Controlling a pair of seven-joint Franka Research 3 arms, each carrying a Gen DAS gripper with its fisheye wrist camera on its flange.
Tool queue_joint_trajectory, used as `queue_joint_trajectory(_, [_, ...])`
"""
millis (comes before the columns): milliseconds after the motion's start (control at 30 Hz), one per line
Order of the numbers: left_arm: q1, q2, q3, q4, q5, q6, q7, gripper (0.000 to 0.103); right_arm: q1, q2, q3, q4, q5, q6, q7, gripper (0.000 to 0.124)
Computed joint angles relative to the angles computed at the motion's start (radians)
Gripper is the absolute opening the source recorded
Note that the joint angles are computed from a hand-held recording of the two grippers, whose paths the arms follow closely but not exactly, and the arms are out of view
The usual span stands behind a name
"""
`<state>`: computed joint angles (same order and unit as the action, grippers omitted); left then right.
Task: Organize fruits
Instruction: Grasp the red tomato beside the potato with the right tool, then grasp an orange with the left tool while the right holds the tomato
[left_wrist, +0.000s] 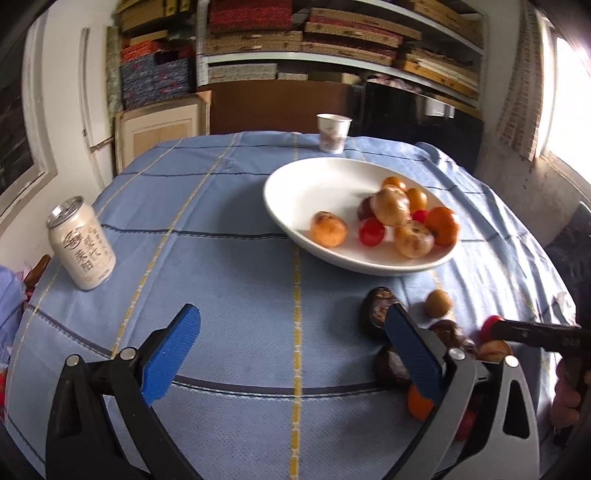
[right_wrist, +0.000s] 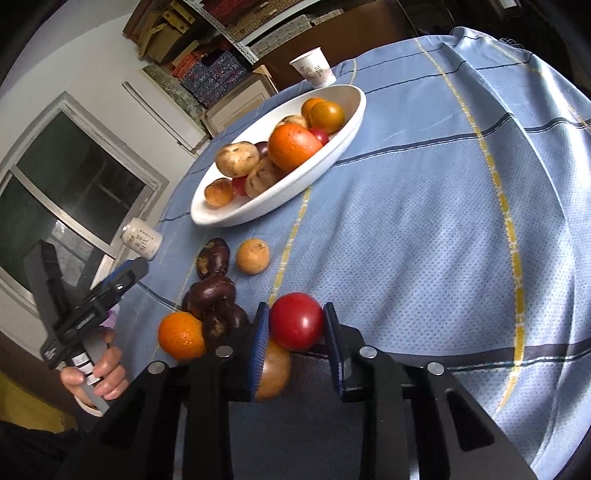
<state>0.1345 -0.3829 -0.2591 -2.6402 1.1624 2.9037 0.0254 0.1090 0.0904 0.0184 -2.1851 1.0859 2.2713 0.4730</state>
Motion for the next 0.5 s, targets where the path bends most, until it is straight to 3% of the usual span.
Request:
queue_joint_trajectory(167, [0.003, 0.002, -0.015, 0.004, 0.109, 0.111, 0.013, 0.098, -0.011, -0.035, -0.007, -0.023, 0.111, 0.015, -0.087, 0.03])
queue_joint_trajectory(233, [0.015, 0.014, -0.027, 0.016, 0.195, 0.194, 0.001, 0.098, -0.01, -0.035, -0.011, -0.021, 0.119, 0.017, -0.09, 0.03])
queue_joint_trajectory(300, [0.02, 0.021, -0.046, 0.029, 0.265, 0.216, -0.024, 0.098, -0.005, -0.03, -0.011, -0.019, 0.104, 0.039, -0.073, 0.03])
queue_joint_trajectory(367, [-0.005, 0.034, -0.035, 0.038, 0.304, 0.226, -0.019, 0.084, -0.005, -0.024, -0.012, -0.014, 0.097, 0.04, -0.062, 0.03])
queue_joint_trajectory(400, [-0.029, 0.046, -0.009, 0.036, 0.278, 0.247, 0.027, 0.072, -0.006, -0.024, -0.012, -0.013, 0.098, 0.04, -0.063, 0.03])
queue_joint_trajectory(500, [-0.077, 0.078, 0.055, 0.019, 0.141, 0.301, 0.181, 0.055, -0.003, -0.029, -0.009, -0.018, 0.102, 0.06, -0.082, 0.03])
